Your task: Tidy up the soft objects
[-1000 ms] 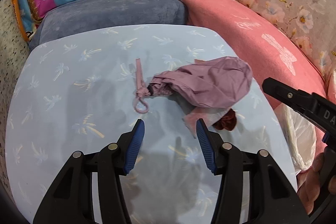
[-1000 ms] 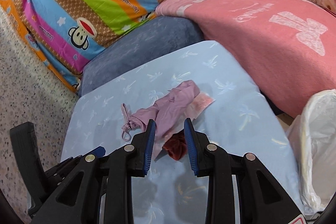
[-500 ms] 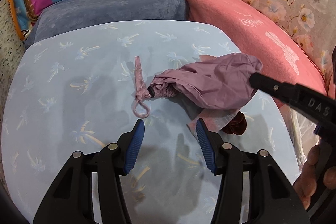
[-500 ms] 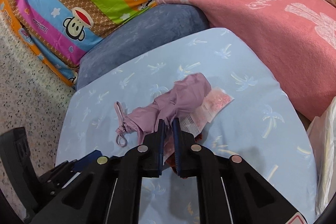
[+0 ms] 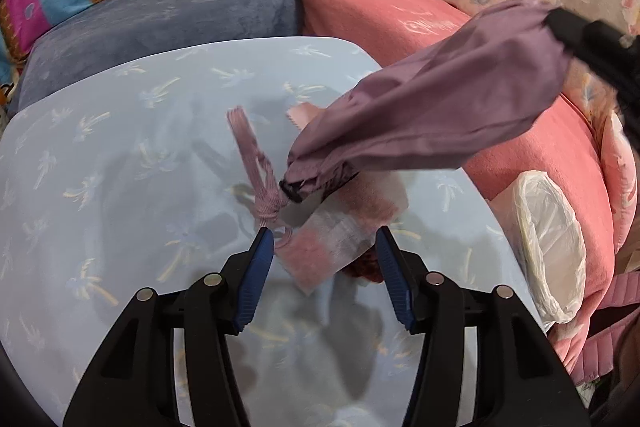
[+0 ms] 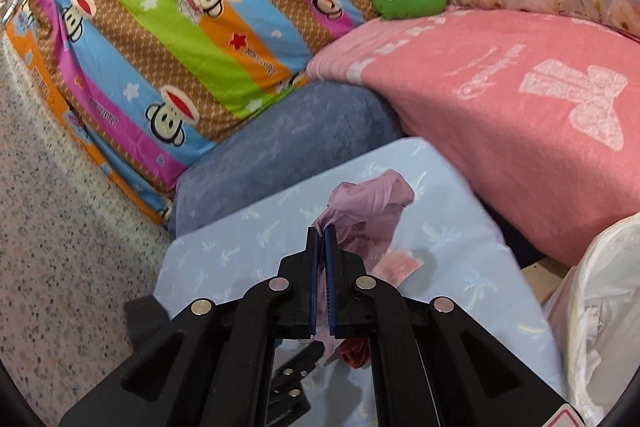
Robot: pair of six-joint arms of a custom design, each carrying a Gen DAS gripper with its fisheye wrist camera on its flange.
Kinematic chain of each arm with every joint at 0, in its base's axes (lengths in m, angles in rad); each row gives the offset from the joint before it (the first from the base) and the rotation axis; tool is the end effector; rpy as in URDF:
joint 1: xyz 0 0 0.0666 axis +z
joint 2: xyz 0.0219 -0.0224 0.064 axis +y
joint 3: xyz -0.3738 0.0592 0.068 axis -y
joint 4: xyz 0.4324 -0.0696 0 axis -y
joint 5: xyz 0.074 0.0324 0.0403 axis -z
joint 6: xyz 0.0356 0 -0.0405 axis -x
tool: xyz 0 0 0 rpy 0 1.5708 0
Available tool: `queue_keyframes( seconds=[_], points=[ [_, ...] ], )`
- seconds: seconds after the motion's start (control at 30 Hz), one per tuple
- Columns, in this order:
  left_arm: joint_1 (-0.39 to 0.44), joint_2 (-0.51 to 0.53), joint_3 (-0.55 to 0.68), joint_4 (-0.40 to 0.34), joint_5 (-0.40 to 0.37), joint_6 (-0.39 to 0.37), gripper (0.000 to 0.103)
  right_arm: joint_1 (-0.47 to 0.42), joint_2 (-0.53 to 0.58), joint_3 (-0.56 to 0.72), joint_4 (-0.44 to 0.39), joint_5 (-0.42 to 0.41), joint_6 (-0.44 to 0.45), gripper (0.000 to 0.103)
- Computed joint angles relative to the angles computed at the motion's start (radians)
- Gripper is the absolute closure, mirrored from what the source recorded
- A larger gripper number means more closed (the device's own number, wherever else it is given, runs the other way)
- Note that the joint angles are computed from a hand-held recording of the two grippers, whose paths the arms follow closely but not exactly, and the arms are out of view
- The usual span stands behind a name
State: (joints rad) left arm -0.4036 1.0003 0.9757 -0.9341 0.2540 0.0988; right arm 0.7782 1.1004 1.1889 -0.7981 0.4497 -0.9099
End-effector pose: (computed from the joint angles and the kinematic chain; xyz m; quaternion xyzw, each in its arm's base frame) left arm 0.3382 -0.1546 0.3824 0.1813 0.9291 -0.1913 0.2595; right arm 0.3132 0.2864 0.4636 0.1512 0.8778 0.1695 0.4218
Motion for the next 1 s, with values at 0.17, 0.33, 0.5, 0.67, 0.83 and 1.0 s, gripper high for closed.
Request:
queue_keyframes(
  seconds=[0.17,0.33,0.5,0.67,0.83,1.0],
  points=[
    [-0.037,0.028,0.018,0.007,-0.017,-0.01,0.052,-0.005,-0.082,-0.021,-0.014,0.065,-0.011,0.098],
    [-0.064,0.063,0.03,0.009,-0.042,-0.013,0.052,-0.021,-0.164,-0.054,-0.039,0.117,-0.044,0.098],
    [-0.082,0.064,0.028,0.013,-0.049,-0.017,0.059,-0.038,-0.23,-0.082,-0.092,0.144,-0.07,0.098],
    [-0.089,0.051,0.025,0.007,-0.039,0.001,0.073,-0.047,-0.286,-0.111,-0.133,0.152,-0.091,0.098],
    [-0.096,0.023,0.028,-0.005,-0.037,0.026,0.076,-0.054,-0.324,-0.138,-0.132,0.152,-0.085,0.098],
    [-0.11,-0.008,0.034,-0.014,-0.042,0.038,0.078,-0.04,-0.348,-0.148,-0.138,0.159,-0.088,0.098]
  ],
)
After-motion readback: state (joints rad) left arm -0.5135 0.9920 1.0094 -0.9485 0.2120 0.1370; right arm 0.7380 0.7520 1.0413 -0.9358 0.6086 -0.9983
